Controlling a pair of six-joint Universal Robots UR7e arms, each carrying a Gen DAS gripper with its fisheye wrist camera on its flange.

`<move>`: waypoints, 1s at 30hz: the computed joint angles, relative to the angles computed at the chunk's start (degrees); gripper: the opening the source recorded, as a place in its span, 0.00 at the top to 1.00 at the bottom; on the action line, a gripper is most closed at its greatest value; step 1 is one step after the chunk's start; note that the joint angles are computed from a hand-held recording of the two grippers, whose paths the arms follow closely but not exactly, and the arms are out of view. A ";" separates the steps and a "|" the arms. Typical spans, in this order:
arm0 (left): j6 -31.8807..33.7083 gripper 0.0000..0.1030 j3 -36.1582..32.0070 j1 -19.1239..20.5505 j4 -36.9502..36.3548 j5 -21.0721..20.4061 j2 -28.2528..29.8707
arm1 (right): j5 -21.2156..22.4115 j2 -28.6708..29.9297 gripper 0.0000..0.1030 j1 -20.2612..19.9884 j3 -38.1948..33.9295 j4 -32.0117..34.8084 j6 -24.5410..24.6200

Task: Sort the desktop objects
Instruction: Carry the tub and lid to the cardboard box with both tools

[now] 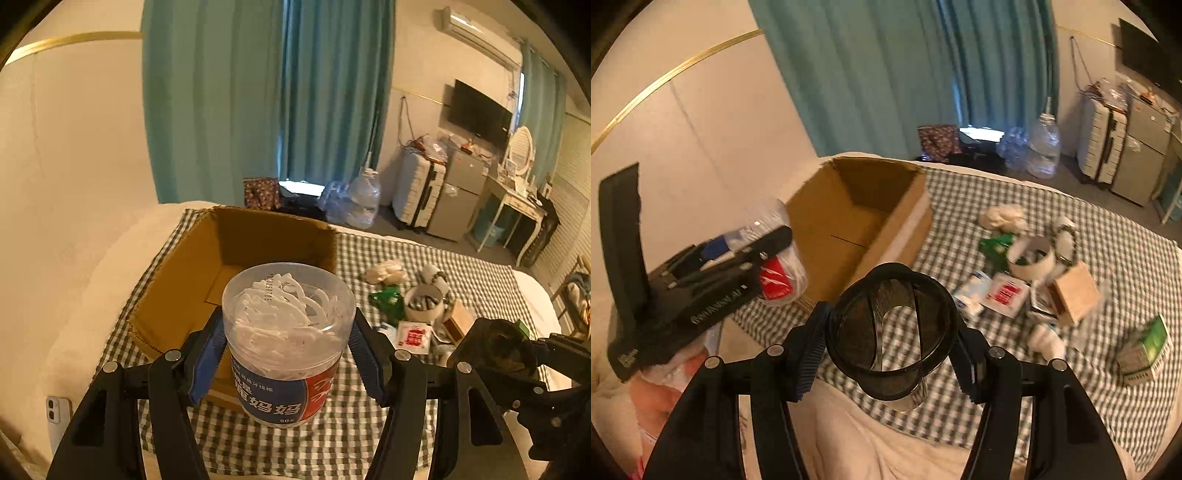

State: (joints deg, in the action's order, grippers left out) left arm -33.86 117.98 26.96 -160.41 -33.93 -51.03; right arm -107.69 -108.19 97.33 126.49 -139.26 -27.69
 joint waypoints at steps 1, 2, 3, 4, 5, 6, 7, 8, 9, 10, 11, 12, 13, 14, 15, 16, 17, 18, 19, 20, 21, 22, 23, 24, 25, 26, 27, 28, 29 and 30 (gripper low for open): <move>0.14 0.36 0.05 0.39 -0.21 -0.13 -0.12 | 0.20 0.87 0.41 0.30 -0.15 -0.34 0.30; 0.26 0.36 0.09 0.92 -0.37 -0.09 -0.26 | 0.37 1.64 0.41 0.58 -0.29 -0.55 0.68; 0.29 0.36 -0.02 1.30 -0.31 0.04 -0.25 | 0.85 2.67 0.41 0.67 -0.51 -0.83 0.96; 0.51 0.36 -0.07 1.85 -0.44 0.29 -0.23 | 1.34 3.06 0.41 0.48 -0.57 -0.80 0.93; 0.86 0.36 -0.23 2.27 -0.64 0.36 -0.15 | 1.59 3.84 0.41 0.49 -0.88 -0.91 1.11; 1.10 0.36 -0.23 2.75 -0.86 0.37 -0.16 | 1.75 4.70 0.41 0.52 -1.16 -1.23 1.26; 1.21 0.36 -0.38 3.19 -0.96 0.36 -0.15 | 1.74 5.81 0.41 0.71 -1.46 -1.70 1.49; 1.24 0.36 -0.84 3.90 -0.84 0.21 0.01 | 1.70 6.65 0.41 0.84 -1.64 -2.14 1.57; 0.84 0.36 -0.90 4.34 -0.56 0.36 0.02 | 2.08 7.66 0.41 0.84 -1.91 -2.57 1.96; 0.04 0.36 -0.97 4.73 0.16 0.65 -0.05 | 3.37 8.46 0.41 0.44 -2.48 -2.27 2.87; -0.43 0.36 -0.91 5.17 0.78 0.70 -0.24 | 4.95 9.23 0.41 -0.03 -3.22 -1.51 3.93; -0.20 0.36 -1.12 5.61 0.85 0.62 -0.20 | 6.95 10.44 0.41 -0.53 -4.38 -0.08 5.11; -0.14 0.36 -1.13 6.05 0.89 0.73 -0.21 | 7.69 11.27 0.41 -0.44 -5.14 0.59 5.60; 0.17 0.36 -1.37 6.47 0.98 0.73 -0.17 | 7.67 12.53 0.41 -0.18 -5.66 0.09 5.68; 0.30 0.36 -1.49 6.76 0.98 0.83 -0.09 | 7.09 13.33 0.41 0.28 -5.80 -0.73 5.73; 0.64 0.36 -1.71 7.11 0.85 0.87 0.06 | 6.22 14.49 0.41 0.85 -5.93 -2.13 5.62; 1.18 0.36 -1.92 7.52 0.70 0.71 0.20 | 5.97 15.28 0.41 1.09 -6.08 -2.85 5.56; 1.44 0.36 -1.77 7.69 0.37 0.74 0.23 | 6.38 16.31 0.42 1.13 -6.47 -3.18 5.81; 1.98 0.36 -1.94 8.09 0.07 0.60 0.38 | 6.87 16.90 0.41 1.06 -6.74 -3.10 6.14; 2.04 0.36 -2.26 8.26 0.31 0.55 0.55 | 7.28 17.67 0.41 0.98 -7.12 -2.97 6.58; 2.12 0.36 -2.56 8.50 0.43 0.57 0.80 | 7.32 18.25 0.41 1.05 -7.40 -3.03 6.89; 2.31 0.36 -2.85 8.80 0.49 0.54 1.04 | 7.20 18.84 0.41 1.15 -7.47 -3.44 7.11; 2.47 0.36 -3.12 9.13 0.58 0.62 1.27 | 6.96 19.27 0.41 1.25 -7.34 -3.99 7.31; 2.78 0.36 -3.38 9.44 0.50 0.59 1.48 | 6.79 19.79 0.41 1.30 -7.46 -4.27 7.35; 3.05 0.36 -3.55 9.69 0.45 0.41 1.63 | 6.82 20.30 0.41 1.17 -7.53 -4.50 7.38; 3.15 0.36 -3.74 9.99 0.32 0.36 1.81 | 6.87 20.95 0.41 1.01 -7.79 -4.72 7.44; 3.60 0.36 -4.25 10.40 0.05 0.15 2.12 | 6.95 21.30 0.41 0.82 -7.92 -4.80 7.65; 3.68 0.36 -4.32 10.62 -0.20 -0.10 2.23 | 6.97 21.64 0.41 0.64 -8.08 -4.88 7.74; 3.42 0.35 -4.37 10.71 -0.10 -0.19 2.23 | 7.10 21.84 0.41 0.53 -8.09 -5.15 7.84; 3.14 0.34 -4.39 10.70 -0.24 -0.02 2.34 | 7.46 21.97 0.41 0.39 -8.08 -5.70 8.08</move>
